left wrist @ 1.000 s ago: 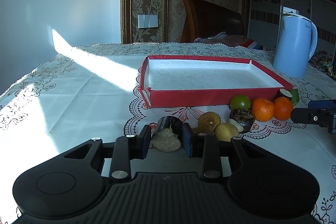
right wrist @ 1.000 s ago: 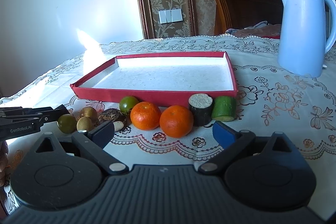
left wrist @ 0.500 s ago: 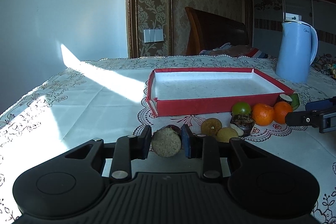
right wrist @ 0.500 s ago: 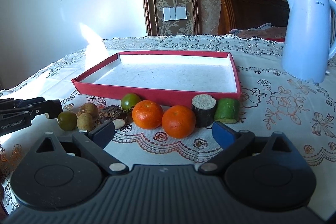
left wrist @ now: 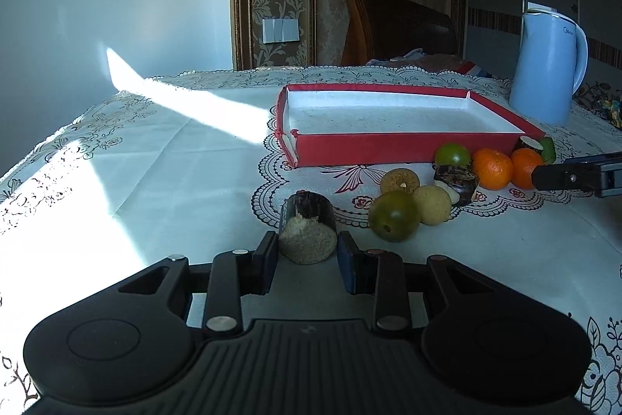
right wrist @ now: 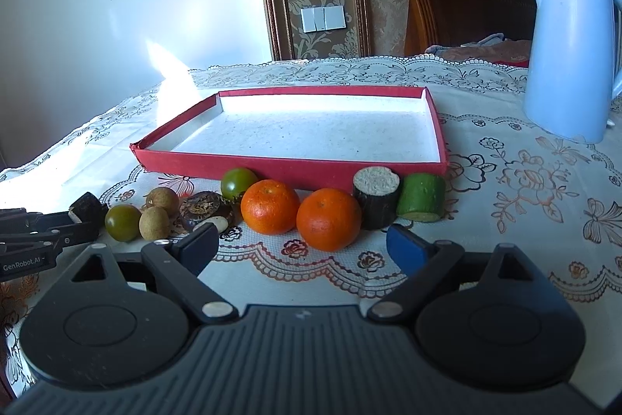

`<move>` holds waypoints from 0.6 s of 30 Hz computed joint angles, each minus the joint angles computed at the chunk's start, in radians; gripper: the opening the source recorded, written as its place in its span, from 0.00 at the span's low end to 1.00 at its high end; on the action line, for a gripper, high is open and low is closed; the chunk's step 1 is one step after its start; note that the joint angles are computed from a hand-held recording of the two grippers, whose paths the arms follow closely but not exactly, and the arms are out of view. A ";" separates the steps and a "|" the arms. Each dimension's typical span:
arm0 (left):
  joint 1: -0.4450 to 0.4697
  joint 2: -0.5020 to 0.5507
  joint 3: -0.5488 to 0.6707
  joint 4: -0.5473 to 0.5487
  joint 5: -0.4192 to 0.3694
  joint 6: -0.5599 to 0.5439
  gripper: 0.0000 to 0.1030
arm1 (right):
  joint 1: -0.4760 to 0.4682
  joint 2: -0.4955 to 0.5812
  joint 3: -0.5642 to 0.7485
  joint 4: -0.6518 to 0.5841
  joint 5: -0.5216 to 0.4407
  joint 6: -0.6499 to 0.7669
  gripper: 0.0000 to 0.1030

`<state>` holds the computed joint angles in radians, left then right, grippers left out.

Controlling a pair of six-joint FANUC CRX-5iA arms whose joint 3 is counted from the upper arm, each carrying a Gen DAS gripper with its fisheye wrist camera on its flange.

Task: Organize fruits
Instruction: 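Lift the dark piece with the left tool while the right tool approaches a mandarin orange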

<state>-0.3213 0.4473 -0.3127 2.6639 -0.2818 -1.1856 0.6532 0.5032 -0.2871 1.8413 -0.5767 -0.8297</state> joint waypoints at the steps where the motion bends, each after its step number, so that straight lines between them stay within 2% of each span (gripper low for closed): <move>1: 0.000 -0.001 0.002 0.006 0.004 0.002 0.31 | 0.000 0.000 0.000 0.000 0.001 0.003 0.90; 6: -0.010 0.004 0.031 0.021 0.052 0.026 0.31 | 0.013 0.007 0.014 -0.042 -0.008 0.056 0.90; 8: -0.006 0.005 0.027 -0.018 0.046 0.069 0.31 | 0.014 0.014 0.026 -0.054 -0.009 0.076 0.90; 13: -0.018 0.003 0.024 0.022 0.039 0.020 0.31 | 0.010 0.029 0.058 -0.131 0.031 0.142 0.68; 17: -0.017 0.004 0.022 0.032 0.031 0.013 0.31 | 0.012 0.036 0.068 -0.163 0.018 0.161 0.67; 18: -0.019 0.004 0.023 0.041 0.032 0.004 0.31 | 0.013 0.039 0.074 -0.182 0.020 0.179 0.62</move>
